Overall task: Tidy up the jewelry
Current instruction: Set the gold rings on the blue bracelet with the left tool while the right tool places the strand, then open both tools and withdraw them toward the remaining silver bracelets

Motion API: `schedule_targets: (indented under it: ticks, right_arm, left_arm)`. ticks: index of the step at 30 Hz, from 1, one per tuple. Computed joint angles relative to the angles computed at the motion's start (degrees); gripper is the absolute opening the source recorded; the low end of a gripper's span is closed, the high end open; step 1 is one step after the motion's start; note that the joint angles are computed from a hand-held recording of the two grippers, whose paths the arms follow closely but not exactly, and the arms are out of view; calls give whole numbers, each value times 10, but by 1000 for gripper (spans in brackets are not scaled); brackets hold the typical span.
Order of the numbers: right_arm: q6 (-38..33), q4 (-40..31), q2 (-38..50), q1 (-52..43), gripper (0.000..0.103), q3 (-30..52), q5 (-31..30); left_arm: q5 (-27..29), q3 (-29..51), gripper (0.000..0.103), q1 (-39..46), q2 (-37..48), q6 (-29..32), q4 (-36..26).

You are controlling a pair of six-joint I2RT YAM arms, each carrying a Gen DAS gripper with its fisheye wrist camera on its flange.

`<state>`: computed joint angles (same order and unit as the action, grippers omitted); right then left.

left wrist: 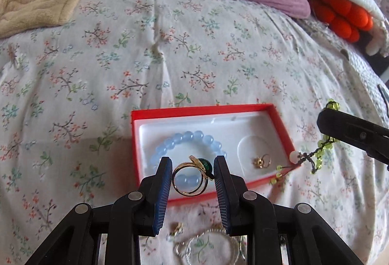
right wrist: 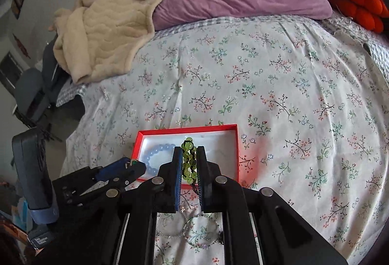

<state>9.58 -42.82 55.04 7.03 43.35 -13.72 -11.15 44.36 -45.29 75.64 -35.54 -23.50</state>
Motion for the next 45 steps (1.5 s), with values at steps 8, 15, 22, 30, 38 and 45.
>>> schedule_targets:
  ticks: [8,15,22,30,38,45]
  right_arm:
    - [16,76,141,8,12,-11,5]
    - [30,141,163,1,12,-28,18]
    - [35,141,163,-25,27,-29,-7]
    - [24,100,111,-35,47,-30,-3]
    - [-2,23,44,-24,59,-36,39]
    - [-31,-42,-5,-16,64,-57,79]
  left_arm:
    - [5,27,30,12,95,8,37]
    - [3,28,30,22,97,5,54]
    - [-12,35,47,14,91,4,32]
    - [-32,30,67,-3,35,-9,-21]
    - [-69,20,82,-37,-7,-20,-79]
    - [-73,2,86,-53,-28,-42,-118]
